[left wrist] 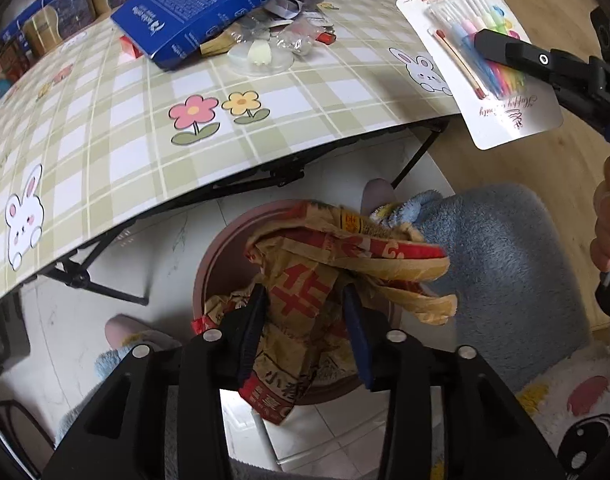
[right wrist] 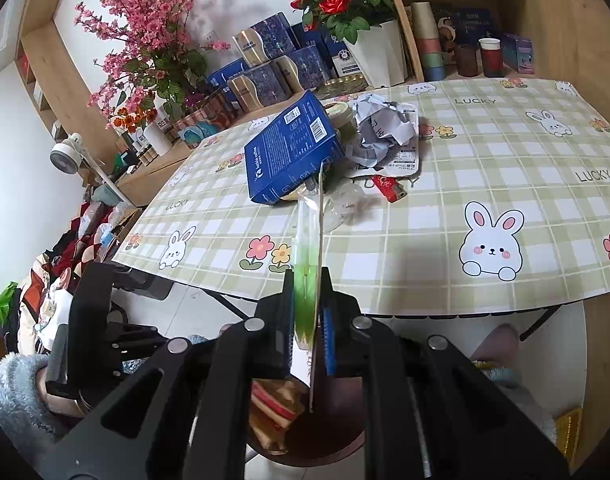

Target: Collect trash

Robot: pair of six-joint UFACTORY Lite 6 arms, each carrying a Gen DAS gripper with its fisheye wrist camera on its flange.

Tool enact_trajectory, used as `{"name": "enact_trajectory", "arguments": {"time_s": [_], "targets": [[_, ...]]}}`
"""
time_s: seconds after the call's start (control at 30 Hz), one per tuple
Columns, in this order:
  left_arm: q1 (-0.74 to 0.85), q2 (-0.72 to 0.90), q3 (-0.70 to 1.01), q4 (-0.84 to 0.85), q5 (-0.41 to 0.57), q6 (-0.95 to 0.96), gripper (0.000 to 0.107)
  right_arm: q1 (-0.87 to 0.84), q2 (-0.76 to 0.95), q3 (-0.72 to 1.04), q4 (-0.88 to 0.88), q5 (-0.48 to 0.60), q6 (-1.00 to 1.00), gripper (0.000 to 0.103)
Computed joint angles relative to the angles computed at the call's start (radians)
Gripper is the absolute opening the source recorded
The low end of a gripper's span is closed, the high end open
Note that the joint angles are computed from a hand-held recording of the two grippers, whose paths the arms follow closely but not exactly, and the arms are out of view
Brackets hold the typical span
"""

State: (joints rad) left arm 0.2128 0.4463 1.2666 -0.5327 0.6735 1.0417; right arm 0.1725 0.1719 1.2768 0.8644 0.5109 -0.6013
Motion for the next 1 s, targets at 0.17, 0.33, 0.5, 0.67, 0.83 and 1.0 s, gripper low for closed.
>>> {"name": "enact_trajectory", "arguments": {"time_s": [0.17,0.33,0.5,0.67,0.83,1.0], "targets": [[0.026,-0.071,-0.026,-0.063,-0.027,0.005,0.086,0.002,0.0,-0.002,-0.01,0.004,0.006,0.015],[0.092,-0.154,-0.045,-0.15,-0.063,-0.049,0.092,0.03,0.0,-0.019,-0.036,0.001,0.035,0.015],[0.141,-0.309,-0.17,-0.255,-0.194,-0.054,0.097,0.085,0.003,-0.06,-0.066,-0.007,0.065,0.015],[0.176,-0.363,-0.24,-0.274,-0.257,-0.089,0.097,0.144,0.03,-0.079,-0.088,-0.003,0.091,0.015],[0.169,-0.347,-0.245,-0.121,-0.332,-0.254,0.097,0.193,0.079,-0.047,-0.154,0.013,0.153,0.015],[0.191,-0.332,-0.243,-0.166,-0.323,-0.217,0.097,0.216,0.101,-0.035,-0.172,0.029,0.17,0.016]]}}
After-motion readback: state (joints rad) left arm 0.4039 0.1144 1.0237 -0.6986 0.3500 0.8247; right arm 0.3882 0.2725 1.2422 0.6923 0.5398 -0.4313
